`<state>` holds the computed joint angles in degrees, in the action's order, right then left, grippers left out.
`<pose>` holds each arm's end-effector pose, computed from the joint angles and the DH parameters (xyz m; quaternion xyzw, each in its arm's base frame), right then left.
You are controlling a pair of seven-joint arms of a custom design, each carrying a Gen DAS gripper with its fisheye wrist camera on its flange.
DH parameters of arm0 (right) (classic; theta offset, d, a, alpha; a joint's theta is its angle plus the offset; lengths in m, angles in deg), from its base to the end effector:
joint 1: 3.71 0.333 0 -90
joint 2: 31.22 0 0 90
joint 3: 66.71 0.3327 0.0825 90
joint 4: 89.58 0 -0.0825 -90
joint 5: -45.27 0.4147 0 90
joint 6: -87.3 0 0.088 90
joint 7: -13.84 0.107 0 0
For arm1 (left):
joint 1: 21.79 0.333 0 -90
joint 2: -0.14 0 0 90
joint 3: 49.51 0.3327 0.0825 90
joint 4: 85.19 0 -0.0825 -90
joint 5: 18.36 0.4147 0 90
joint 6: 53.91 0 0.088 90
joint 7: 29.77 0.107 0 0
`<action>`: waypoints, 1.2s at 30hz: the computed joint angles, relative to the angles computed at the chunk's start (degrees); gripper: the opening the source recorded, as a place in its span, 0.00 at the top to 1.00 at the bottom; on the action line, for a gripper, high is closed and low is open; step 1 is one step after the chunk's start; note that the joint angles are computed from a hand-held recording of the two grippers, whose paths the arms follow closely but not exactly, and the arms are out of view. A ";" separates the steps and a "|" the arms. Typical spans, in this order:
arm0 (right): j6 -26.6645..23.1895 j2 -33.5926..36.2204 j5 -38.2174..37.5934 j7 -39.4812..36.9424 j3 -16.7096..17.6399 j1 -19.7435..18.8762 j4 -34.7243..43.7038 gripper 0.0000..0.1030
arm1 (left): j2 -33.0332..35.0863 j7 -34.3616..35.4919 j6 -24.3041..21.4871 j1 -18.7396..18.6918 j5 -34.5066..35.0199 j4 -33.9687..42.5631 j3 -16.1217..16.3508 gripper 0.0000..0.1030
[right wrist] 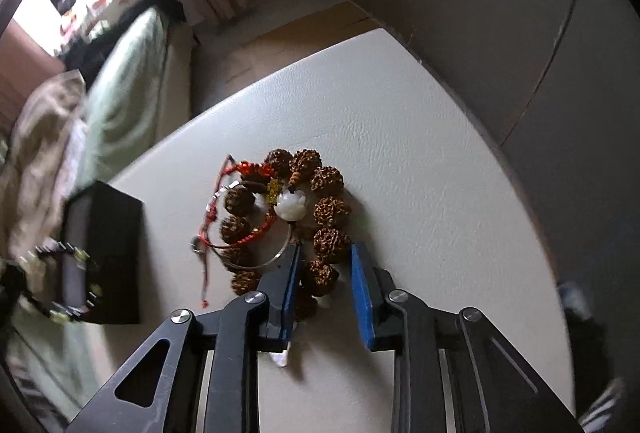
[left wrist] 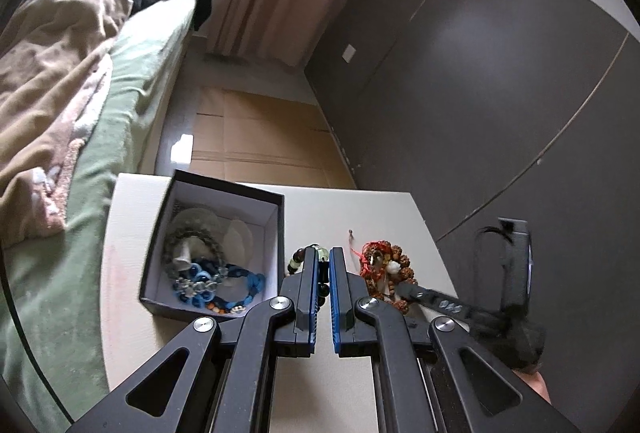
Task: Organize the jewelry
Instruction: 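Lift the bead strand with the left tool while the right grasps the brown bracelet, then carry the brown bracelet over the black box with the right tool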
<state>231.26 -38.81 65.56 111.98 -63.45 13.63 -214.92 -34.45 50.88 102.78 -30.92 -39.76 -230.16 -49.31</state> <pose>0.5335 0.1985 0.4959 -0.6761 0.6900 -0.0024 0.2584 0.4307 -0.0533 0.5738 -0.7313 0.5456 -0.3925 0.1163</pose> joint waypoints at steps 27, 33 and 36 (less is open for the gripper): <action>-2.51 -0.97 14.63 -18.50 1.78 4.93 0.56 0.80 | -1.38 1.86 0.77 0.52 -2.73 -1.25 2.29 0.95; -2.89 -0.69 12.48 -18.06 1.68 5.42 0.67 0.81 | -1.79 1.90 0.52 0.64 -2.72 -1.44 2.40 0.95; -2.26 -0.97 15.20 -19.18 1.13 5.60 0.39 0.81 | -1.87 1.94 0.43 0.65 -2.72 -1.40 2.38 0.95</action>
<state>229.00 -39.79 80.76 92.81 -62.31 19.23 -214.54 -36.32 52.82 103.21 -30.26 -42.48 -231.56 -46.92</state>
